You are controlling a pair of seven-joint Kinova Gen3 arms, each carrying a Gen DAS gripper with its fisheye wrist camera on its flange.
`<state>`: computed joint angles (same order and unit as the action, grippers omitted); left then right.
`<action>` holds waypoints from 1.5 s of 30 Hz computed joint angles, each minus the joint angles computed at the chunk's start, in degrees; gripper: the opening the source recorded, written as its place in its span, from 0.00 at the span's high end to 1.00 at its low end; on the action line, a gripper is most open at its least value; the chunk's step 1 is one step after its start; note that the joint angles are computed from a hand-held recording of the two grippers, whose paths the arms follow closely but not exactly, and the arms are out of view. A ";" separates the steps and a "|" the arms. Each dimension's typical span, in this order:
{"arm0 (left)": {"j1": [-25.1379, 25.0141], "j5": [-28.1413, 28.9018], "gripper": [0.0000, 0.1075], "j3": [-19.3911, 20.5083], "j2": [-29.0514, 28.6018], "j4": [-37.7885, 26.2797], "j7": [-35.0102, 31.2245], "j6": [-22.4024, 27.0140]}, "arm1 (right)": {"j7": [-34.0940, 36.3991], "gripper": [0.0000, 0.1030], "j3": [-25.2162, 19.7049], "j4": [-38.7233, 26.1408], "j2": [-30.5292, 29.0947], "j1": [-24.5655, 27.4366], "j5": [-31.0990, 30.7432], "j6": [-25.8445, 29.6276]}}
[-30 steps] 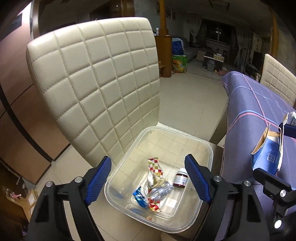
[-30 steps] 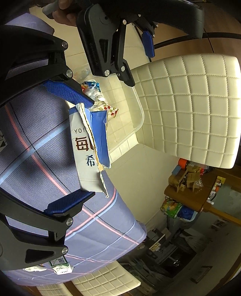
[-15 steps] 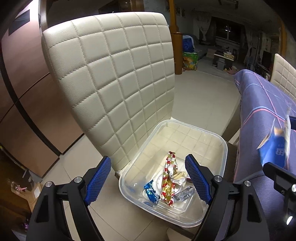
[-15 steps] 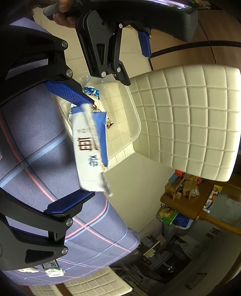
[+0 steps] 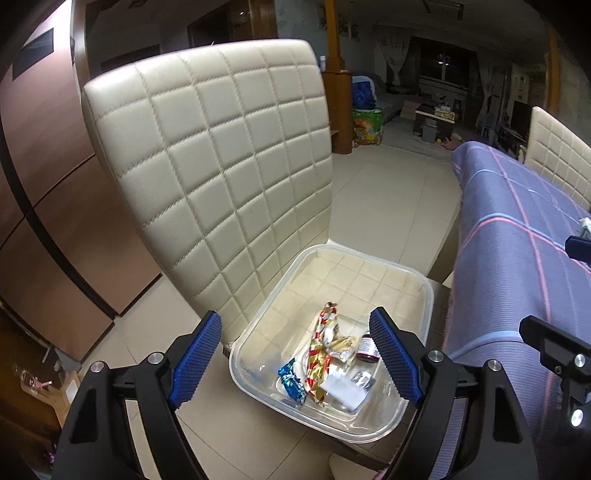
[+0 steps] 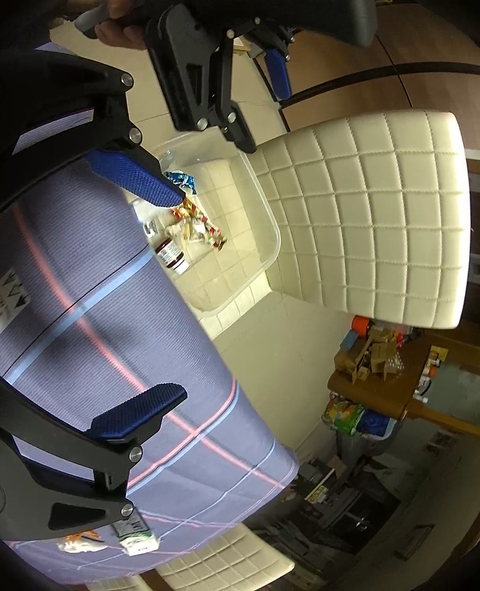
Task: Collect trash
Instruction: 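Move both tools back over the table trash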
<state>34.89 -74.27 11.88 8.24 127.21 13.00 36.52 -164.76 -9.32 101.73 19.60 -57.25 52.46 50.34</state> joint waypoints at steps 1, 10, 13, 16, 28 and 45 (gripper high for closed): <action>0.27 0.20 0.25 0.23 -0.11 -0.17 -0.23 0.36 | -0.98 0.08 0.10 0.82 -0.63 -0.32 0.28 0.27; 4.96 4.09 0.25 3.71 -0.69 -4.49 -5.47 1.52 | -13.94 0.08 -3.34 12.00 -9.20 0.94 2.17 4.48; 5.57 7.38 0.25 3.88 -0.33 -6.38 -9.25 -1.60 | -18.91 0.08 -5.40 17.06 -13.14 2.27 1.68 6.64; 7.63 10.47 0.25 3.80 1.37 -9.39 -12.93 -2.77 | -23.23 0.08 -7.32 22.67 -18.13 4.53 0.06 7.08; 20.73 15.75 0.25 2.91 14.20 -27.87 -25.37 -1.27 | -26.35 0.24 -8.99 40.45 -35.67 16.20 -8.51 4.99; 24.82 28.26 0.25 -2.60 28.72 -51.65 -48.10 2.25 | -12.78 0.60 1.28 44.92 -37.42 32.71 -2.41 -15.26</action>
<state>59.71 -46.01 9.28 36.96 75.56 -35.10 38.77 -177.54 -8.04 146.65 -17.82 -24.54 50.04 35.08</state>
